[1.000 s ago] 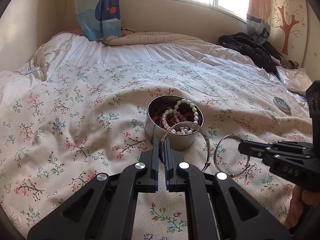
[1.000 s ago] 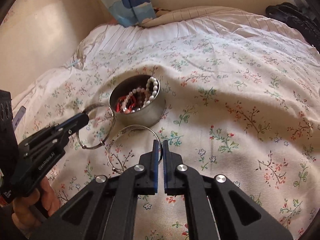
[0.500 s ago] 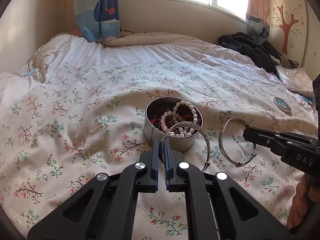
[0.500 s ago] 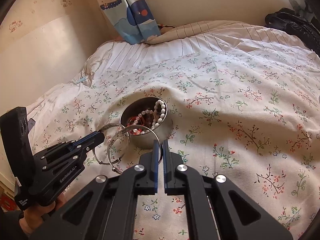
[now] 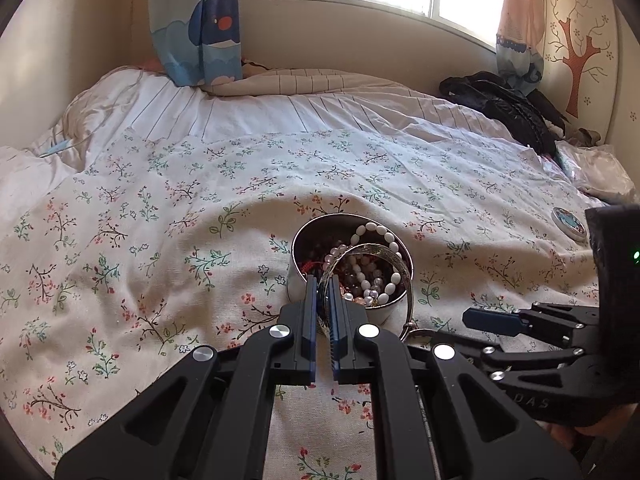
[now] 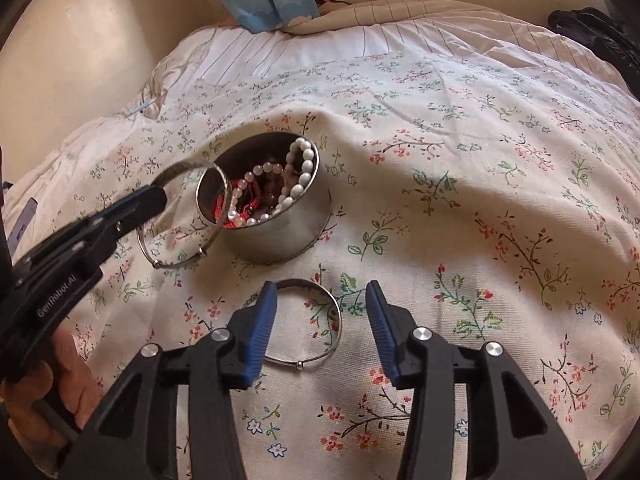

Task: Organize jewelry
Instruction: 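Lower both silver bangles into the tin and open both grippers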

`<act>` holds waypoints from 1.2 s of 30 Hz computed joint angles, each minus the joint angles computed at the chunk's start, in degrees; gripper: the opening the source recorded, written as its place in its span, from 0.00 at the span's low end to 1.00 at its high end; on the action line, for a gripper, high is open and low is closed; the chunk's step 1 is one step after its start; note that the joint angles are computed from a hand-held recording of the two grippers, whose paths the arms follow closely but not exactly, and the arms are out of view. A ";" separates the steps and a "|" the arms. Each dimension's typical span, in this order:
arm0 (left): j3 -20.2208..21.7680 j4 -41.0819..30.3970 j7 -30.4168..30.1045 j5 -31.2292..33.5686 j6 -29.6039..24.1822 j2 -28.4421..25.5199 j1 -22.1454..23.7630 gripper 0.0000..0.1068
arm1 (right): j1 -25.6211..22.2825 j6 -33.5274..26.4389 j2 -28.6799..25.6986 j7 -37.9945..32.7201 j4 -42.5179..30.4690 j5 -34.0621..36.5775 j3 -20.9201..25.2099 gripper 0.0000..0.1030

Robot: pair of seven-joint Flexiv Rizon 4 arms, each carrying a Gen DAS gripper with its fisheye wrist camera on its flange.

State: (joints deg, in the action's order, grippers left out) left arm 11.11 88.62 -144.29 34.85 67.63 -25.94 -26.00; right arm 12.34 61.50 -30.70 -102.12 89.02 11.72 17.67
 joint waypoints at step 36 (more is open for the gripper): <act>0.82 0.13 -4.79 3.51 2.09 1.11 -0.28 0.05 | -4.57 18.76 2.83 0.45 2.20 4.71 6.84 0.04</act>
State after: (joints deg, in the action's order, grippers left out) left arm 11.93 88.75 -149.09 38.36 69.72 -24.83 -26.28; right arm 7.76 80.26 -27.87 -101.67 91.23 16.43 24.50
